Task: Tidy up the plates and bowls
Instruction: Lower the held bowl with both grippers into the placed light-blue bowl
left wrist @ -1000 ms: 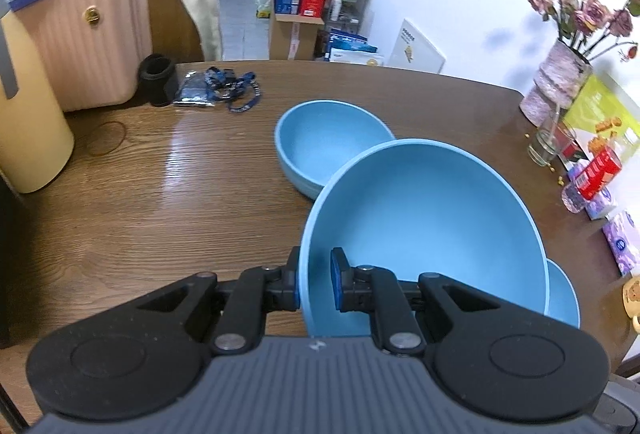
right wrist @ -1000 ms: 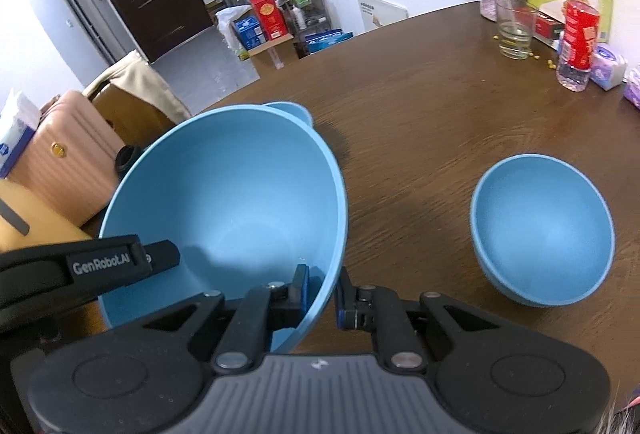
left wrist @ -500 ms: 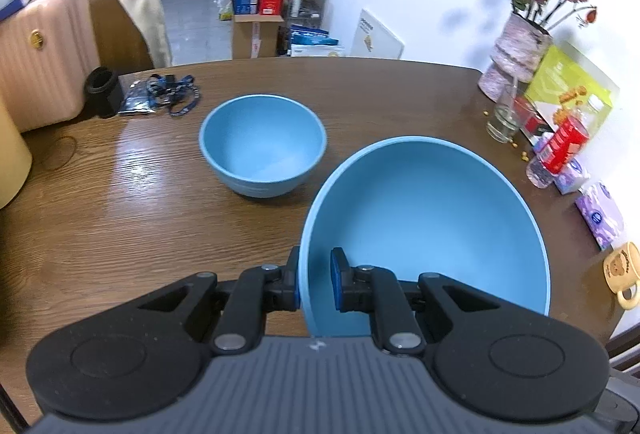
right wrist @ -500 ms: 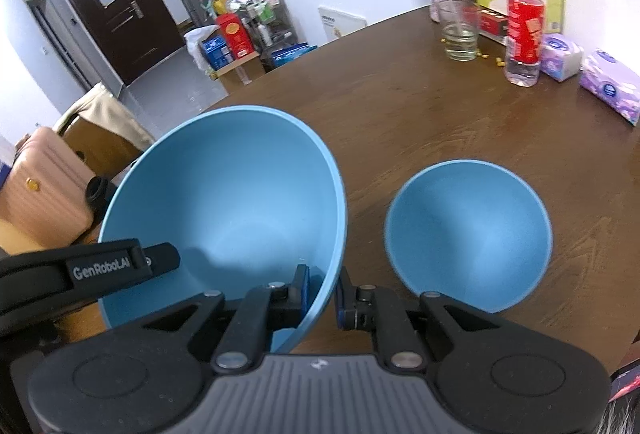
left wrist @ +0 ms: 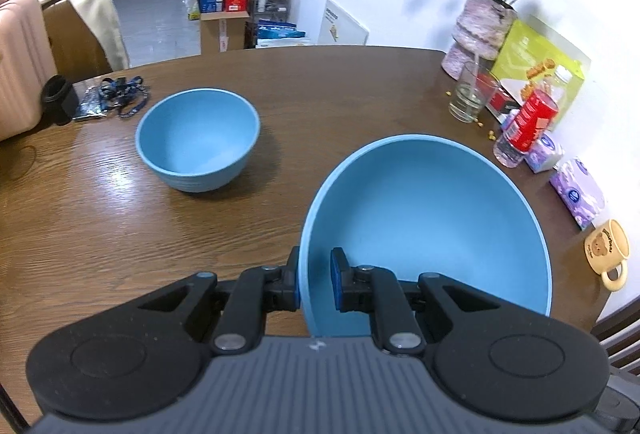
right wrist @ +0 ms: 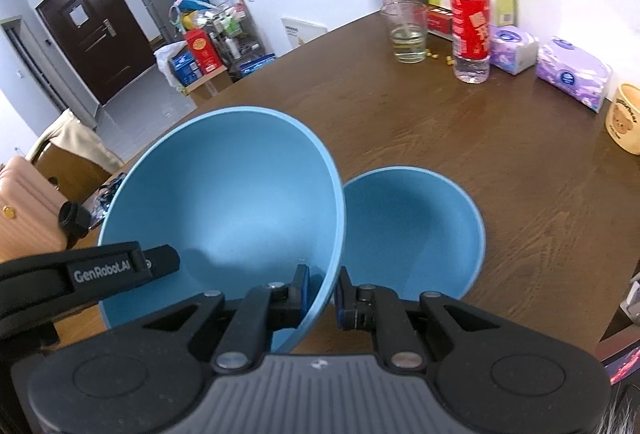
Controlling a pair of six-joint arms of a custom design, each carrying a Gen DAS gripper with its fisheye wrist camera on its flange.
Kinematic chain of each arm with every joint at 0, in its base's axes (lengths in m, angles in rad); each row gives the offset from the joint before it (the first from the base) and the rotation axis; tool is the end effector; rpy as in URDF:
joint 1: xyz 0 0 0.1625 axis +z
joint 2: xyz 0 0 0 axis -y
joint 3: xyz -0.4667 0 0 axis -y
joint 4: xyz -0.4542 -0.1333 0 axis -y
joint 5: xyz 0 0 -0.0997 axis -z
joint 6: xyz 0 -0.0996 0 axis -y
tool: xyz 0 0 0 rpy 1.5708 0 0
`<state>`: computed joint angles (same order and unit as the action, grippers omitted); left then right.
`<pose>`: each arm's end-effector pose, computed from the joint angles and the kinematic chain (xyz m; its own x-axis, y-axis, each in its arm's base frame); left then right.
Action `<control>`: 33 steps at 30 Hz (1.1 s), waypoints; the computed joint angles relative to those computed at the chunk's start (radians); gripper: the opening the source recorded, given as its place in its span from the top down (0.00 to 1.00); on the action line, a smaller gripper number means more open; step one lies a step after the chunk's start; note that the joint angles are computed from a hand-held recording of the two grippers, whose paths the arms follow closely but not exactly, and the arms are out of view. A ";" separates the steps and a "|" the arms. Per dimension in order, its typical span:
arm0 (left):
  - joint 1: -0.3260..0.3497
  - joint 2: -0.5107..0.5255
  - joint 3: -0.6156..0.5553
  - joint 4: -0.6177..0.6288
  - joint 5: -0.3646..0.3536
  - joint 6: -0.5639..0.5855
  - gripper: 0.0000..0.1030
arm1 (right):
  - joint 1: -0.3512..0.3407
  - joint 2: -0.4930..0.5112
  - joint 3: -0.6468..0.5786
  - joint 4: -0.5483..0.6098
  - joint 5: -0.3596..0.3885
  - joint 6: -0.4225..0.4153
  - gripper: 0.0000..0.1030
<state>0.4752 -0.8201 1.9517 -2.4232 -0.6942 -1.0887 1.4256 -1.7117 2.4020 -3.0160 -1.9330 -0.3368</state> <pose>-0.4284 -0.4564 0.0039 -0.8057 -0.0810 -0.5867 0.3038 0.7938 -0.5268 0.0360 -0.4309 0.3358 -0.8750 0.1163 0.4700 -0.1947 0.8043 -0.5614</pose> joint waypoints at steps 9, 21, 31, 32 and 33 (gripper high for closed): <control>0.006 0.064 -0.047 -0.039 -0.024 0.044 0.88 | -0.038 -0.002 -0.010 -0.040 -0.015 -0.074 0.88; 0.016 0.141 -0.112 -0.052 -0.049 0.099 0.89 | -0.079 0.009 -0.052 -0.008 -0.039 -0.155 0.88; 0.029 0.193 -0.146 -0.069 -0.053 0.145 0.91 | -0.116 0.043 -0.076 -0.006 -0.052 -0.183 0.86; 0.028 0.197 -0.146 -0.074 -0.048 0.150 0.91 | -0.119 0.047 -0.078 -0.008 -0.052 -0.185 0.86; 0.028 0.200 -0.146 -0.080 -0.043 0.155 0.92 | -0.121 0.050 -0.079 -0.009 -0.052 -0.187 0.86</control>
<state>0.5028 -0.6199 1.8058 -2.5028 -0.7375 -0.9333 1.3045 -1.6616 2.3229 -3.0245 -1.9846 -0.5237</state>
